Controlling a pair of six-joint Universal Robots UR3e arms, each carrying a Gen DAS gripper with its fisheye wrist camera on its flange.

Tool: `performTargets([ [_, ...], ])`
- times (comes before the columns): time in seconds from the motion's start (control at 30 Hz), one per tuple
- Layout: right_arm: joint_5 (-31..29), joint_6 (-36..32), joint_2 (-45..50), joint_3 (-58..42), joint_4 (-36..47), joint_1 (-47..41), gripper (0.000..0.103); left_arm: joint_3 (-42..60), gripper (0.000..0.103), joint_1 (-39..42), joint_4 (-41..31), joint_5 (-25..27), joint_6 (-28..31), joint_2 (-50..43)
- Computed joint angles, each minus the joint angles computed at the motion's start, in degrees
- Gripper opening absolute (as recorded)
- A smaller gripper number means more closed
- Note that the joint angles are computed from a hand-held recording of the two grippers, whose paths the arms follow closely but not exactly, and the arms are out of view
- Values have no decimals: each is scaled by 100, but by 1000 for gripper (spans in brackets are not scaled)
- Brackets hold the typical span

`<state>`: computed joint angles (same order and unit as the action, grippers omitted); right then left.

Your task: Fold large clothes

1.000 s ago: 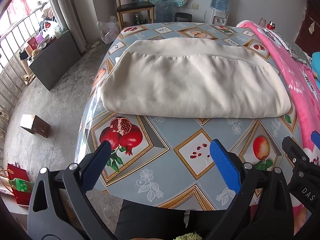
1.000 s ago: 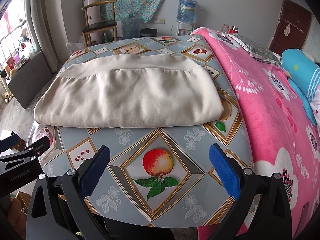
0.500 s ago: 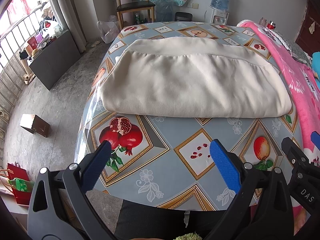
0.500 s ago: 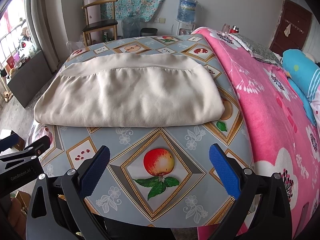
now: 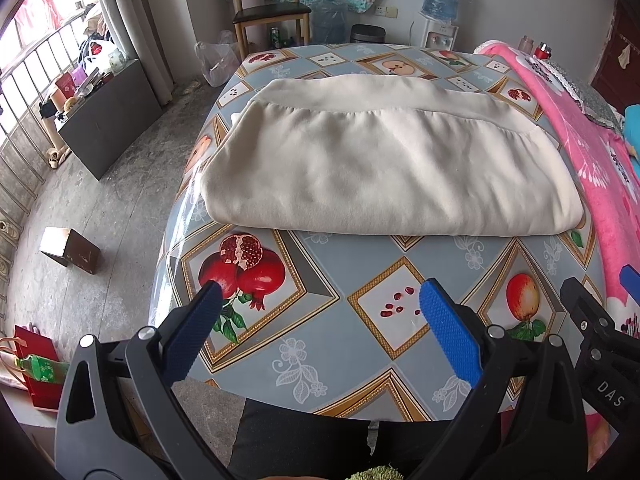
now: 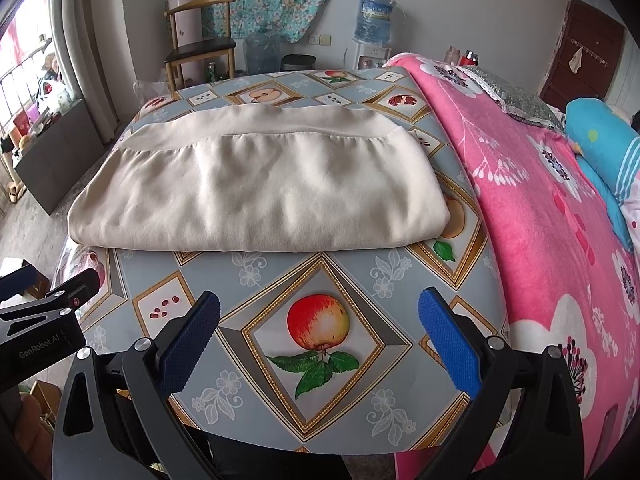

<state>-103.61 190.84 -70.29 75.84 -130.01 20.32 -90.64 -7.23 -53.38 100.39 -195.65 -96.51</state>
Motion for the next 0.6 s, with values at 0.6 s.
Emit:
performTargets([
  [0.6, 31, -105, 64, -89, 24, -9, 97, -2, 95, 12, -2, -13, 11, 5],
])
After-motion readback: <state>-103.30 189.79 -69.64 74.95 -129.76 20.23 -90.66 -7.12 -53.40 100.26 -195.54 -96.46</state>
